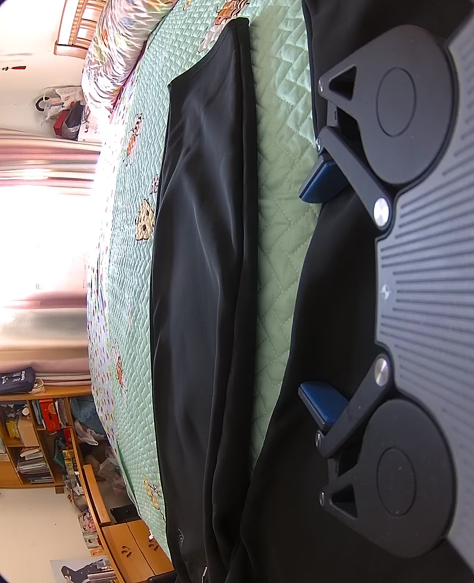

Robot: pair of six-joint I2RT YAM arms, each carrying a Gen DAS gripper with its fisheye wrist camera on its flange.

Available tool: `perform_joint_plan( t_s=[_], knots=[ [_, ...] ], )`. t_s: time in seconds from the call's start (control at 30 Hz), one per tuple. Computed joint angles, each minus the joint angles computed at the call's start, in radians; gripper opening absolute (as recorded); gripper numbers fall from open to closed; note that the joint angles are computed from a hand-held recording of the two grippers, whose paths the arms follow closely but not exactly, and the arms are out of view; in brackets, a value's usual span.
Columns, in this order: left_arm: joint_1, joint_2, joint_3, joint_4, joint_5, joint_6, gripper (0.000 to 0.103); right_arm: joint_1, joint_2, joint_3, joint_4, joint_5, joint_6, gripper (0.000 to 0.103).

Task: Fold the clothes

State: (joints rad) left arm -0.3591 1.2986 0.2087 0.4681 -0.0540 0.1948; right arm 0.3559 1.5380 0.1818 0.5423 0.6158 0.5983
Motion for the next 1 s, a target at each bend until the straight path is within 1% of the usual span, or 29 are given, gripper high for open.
perform_joint_plan(
  t_s=[0.8,1.0],
  knots=[
    [0.013,0.027,-0.008,0.025,0.0,-0.011,0.102,0.001,0.001,0.001,0.0,0.001,0.001,0.103],
    [0.045,0.016,-0.017,0.024,0.024,-0.02,0.102,0.001,0.002,0.001,0.001,0.001,0.001,0.103]
  ],
)
